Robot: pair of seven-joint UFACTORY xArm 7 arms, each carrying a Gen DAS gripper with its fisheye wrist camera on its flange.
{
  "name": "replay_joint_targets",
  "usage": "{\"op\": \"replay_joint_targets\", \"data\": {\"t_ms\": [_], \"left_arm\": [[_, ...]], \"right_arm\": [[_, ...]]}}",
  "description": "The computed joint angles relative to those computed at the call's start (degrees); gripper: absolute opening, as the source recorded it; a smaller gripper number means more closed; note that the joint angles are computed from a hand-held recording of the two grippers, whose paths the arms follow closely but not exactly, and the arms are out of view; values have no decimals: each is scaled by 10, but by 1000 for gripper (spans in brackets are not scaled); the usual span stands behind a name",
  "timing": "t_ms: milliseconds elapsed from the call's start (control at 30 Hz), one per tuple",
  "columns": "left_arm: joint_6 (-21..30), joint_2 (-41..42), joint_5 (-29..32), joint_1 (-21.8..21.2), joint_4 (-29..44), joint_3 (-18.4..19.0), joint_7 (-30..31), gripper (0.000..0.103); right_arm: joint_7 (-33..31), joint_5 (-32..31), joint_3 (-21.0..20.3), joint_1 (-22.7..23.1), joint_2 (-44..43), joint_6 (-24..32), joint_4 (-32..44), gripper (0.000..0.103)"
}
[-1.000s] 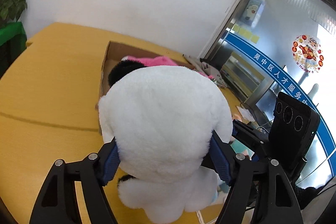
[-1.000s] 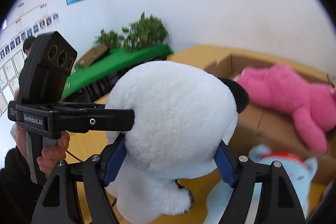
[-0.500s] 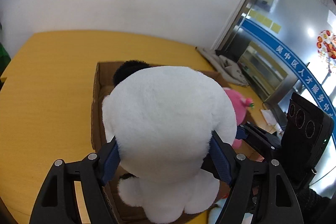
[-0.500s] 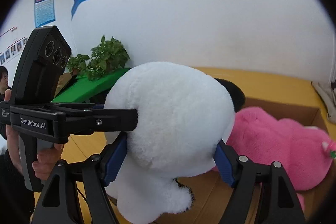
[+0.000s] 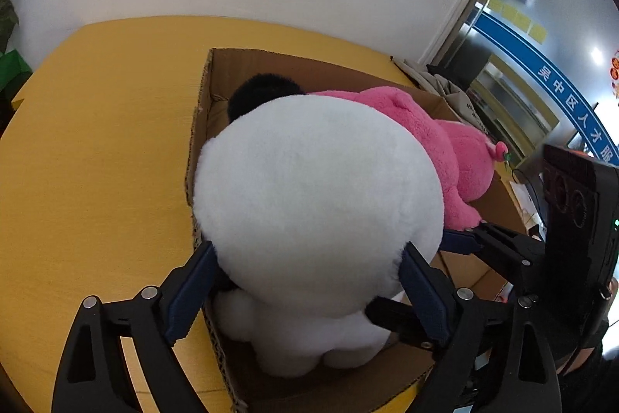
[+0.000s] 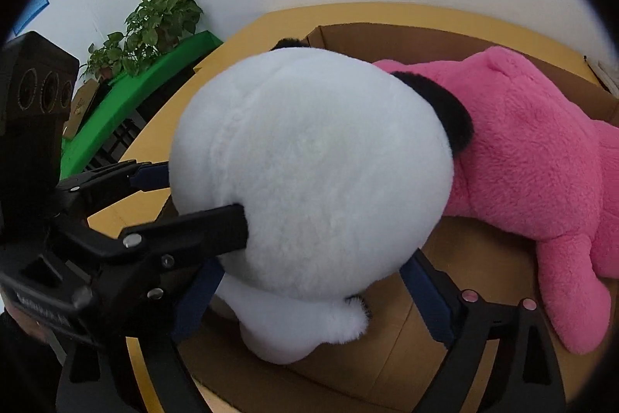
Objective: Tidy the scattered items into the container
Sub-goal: 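Lower the white panda into the box beside the pink bear, open both grippers, then move both grippers to the light-blue bear plush with red headband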
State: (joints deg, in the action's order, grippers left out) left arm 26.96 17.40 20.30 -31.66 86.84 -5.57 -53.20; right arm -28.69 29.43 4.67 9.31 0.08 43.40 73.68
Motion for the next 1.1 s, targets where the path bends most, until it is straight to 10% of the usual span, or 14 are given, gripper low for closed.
{"op": "replay_joint_targets", "data": {"t_ms": [200, 400, 1100], "left_arm": [[89, -74, 225, -86, -21, 23, -233, 100], [232, -36, 343, -145, 74, -39, -308, 103], [308, 61, 323, -255, 215, -3, -299, 103]], "right_arm": [[-13, -17, -36, -15, -135, -98, -120, 92], [27, -78, -71, -38, -201, -135, -181, 92], [21, -133, -120, -51, -318, -116, -264, 92]]}}
